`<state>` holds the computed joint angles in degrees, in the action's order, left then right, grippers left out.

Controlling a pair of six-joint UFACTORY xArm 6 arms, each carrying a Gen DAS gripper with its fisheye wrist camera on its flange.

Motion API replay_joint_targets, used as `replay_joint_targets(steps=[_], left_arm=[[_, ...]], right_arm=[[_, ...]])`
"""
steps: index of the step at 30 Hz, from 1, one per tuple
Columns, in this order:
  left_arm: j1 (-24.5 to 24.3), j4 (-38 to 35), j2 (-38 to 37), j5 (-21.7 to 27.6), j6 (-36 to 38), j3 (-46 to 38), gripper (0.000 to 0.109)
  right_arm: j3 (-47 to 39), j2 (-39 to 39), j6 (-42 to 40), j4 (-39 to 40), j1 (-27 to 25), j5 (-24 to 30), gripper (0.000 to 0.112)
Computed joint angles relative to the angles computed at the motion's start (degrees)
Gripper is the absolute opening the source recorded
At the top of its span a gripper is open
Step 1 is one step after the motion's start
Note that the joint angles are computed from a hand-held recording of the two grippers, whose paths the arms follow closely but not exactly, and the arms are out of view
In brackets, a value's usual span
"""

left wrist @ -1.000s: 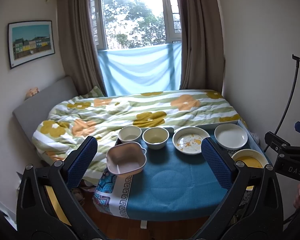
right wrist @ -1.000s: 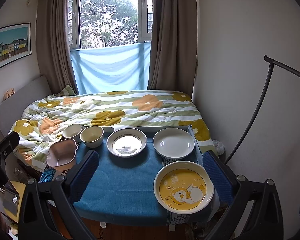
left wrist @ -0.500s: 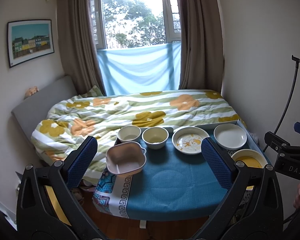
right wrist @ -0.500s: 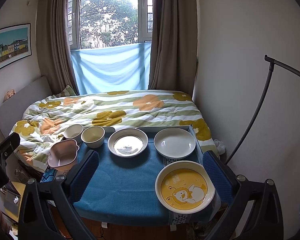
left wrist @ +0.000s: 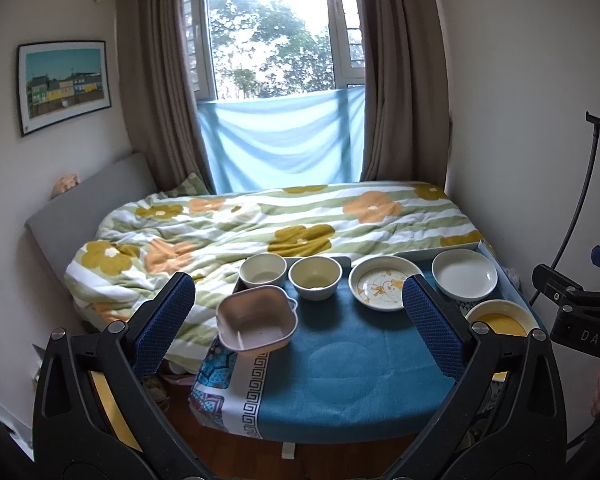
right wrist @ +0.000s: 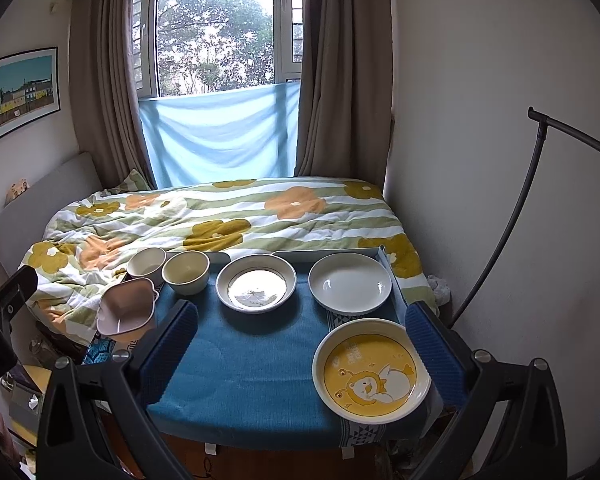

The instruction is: Organize plates and bowls

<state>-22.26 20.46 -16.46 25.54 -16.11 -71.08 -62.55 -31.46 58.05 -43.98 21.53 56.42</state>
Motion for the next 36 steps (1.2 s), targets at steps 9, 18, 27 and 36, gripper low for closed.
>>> replay_joint_targets(steps=[9,18,27,36], left_arm=[[-0.74,-13.66,5.97,3.81,14.01,-6.88,0.102],[-6.36,-29.69,21.01,10.93,31.74,-18.15,0.102],[-11.16,-36.58,38.79,26.51,34.0,-34.41,0.102],[-12.93,-38.06,63.78,45.92,29.3,-62.72,0.08]], right_arm=[[3.39,-3.33,3.33,0.84,-3.52,-5.18,0.103],[9.15,-9.73,-0.1,9.0,-8.13,7.39,0.103],[24.44,-15.76,-20.91,34.65,-30.21,-7.86,0.103],[28.82,-4.79,-51.01,66.51,-42.63,-16.24,0.066]])
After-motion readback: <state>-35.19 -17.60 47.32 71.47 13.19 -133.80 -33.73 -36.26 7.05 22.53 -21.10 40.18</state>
